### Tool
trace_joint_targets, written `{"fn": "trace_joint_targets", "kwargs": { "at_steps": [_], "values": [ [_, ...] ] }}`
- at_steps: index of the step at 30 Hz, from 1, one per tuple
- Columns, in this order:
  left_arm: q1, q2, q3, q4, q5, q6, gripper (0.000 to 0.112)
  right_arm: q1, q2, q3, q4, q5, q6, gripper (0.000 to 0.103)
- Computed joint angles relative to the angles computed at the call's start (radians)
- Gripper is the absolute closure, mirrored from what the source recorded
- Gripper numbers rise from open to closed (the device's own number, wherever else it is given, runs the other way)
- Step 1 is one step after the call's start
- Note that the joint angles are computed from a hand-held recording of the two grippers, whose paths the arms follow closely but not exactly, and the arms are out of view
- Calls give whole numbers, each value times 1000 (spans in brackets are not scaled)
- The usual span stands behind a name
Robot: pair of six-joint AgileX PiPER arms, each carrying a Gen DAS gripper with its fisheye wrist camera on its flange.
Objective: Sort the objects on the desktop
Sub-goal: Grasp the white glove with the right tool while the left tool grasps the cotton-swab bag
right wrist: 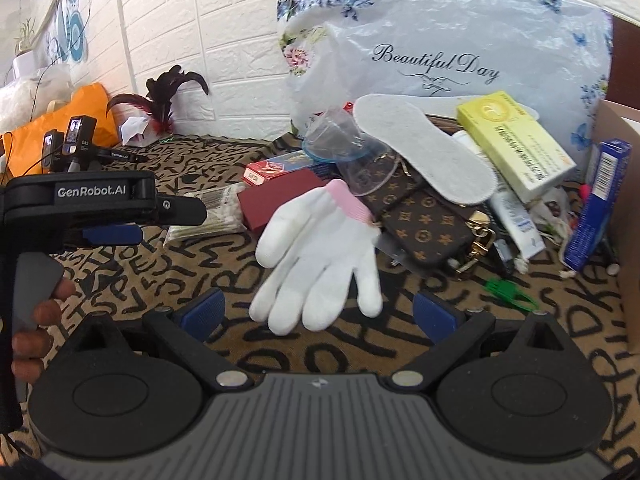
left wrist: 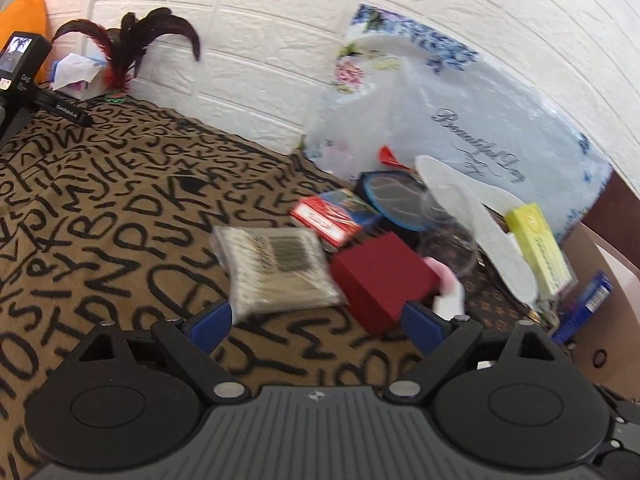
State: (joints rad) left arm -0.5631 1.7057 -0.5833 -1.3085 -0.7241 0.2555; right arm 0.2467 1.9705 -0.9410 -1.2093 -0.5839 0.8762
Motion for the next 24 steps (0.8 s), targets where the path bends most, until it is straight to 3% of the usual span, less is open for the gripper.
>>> {"fn": "trace_joint_targets", "kwargs": {
  "at_steps": [7,12,18,21,23,24],
  "values": [
    [197,86,-44,229,142,-87,21,74,71,-94,36,54,18,5],
    [225,128,-76,268,130,-58,21,111,109,-145,53,97,16,6],
    [250,144,-90,290,120,-86,42,142,150,-201,96,134,1,15],
    [235,139,-82,280,109,-80,52,153,169,-228,101,166,10,33],
    [225,128,-72,283,115,-82,55,163,167,-217,186,192,-86,63],
    [218,121,-67,278,118,-79,56,166,162,-206,234,198,-148,71]
  ]
}}
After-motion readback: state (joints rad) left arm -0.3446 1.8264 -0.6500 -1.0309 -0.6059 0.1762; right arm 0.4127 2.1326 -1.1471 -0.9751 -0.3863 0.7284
